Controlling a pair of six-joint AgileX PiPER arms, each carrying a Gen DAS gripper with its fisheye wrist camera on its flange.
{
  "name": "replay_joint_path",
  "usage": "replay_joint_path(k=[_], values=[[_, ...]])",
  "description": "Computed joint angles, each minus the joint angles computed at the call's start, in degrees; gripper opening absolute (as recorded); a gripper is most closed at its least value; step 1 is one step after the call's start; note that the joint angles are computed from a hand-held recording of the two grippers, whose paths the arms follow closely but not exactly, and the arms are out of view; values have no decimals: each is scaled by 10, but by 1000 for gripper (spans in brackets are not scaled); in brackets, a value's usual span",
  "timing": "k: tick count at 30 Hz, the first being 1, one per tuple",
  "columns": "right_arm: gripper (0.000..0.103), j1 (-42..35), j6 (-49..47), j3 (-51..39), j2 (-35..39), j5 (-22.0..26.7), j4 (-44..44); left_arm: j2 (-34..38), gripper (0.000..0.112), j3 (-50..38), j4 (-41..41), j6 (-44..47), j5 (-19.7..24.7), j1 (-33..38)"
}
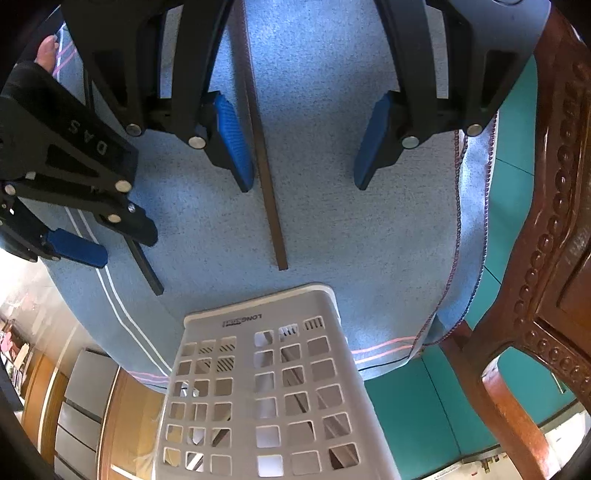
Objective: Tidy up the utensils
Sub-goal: 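Grasp a brown chopstick with the left tool while the right tool grasps a black chopstick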
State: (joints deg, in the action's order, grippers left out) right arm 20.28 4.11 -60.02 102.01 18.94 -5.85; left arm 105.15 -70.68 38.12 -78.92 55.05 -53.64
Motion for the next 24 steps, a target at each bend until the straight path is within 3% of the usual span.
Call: replay_joint_path(k=[7,24], values=[[57,9,42,-6,5,0,-35,6,66,-7,4,-3,10,2],[61,-7,-17,-4,1,1,16,12,75,-5,24,-19,23,-3]])
